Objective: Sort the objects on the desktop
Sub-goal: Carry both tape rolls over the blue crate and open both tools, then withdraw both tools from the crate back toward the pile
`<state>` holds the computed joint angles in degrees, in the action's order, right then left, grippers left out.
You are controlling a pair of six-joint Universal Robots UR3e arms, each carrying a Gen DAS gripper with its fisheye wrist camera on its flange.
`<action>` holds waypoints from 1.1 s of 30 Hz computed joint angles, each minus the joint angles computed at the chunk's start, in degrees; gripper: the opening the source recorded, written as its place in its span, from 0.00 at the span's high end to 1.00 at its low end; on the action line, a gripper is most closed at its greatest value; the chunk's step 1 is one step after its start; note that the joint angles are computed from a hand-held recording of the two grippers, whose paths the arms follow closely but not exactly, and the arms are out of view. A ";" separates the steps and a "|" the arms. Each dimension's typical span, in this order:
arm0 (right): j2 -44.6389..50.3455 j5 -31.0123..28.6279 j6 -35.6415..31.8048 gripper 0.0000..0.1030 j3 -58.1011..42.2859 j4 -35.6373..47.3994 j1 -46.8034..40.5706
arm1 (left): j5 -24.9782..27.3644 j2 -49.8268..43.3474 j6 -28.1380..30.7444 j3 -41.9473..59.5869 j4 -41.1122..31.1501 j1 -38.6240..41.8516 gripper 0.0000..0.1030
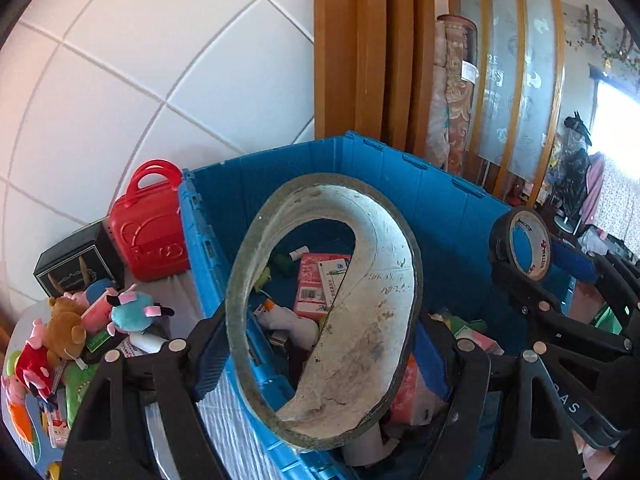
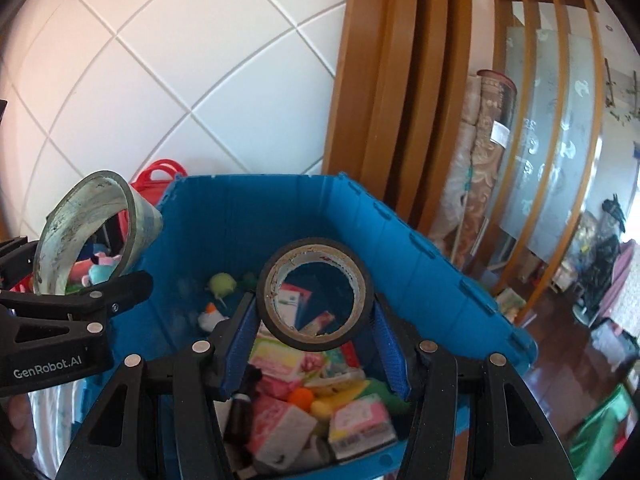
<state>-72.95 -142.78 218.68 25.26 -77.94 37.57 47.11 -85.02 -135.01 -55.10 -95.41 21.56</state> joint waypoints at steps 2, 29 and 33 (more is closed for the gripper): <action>-4.46 1.54 -0.92 0.46 7.92 -3.46 -2.19 | 3.59 -0.21 -1.89 -1.05 2.35 -3.81 0.24; -14.51 2.29 -2.93 0.22 26.25 -10.02 -7.22 | 8.45 -2.28 -3.03 0.85 -0.25 -7.18 0.19; -14.65 1.05 -1.23 0.00 25.41 -8.57 -5.79 | 6.52 -0.03 -1.40 -0.74 -0.90 -4.98 0.19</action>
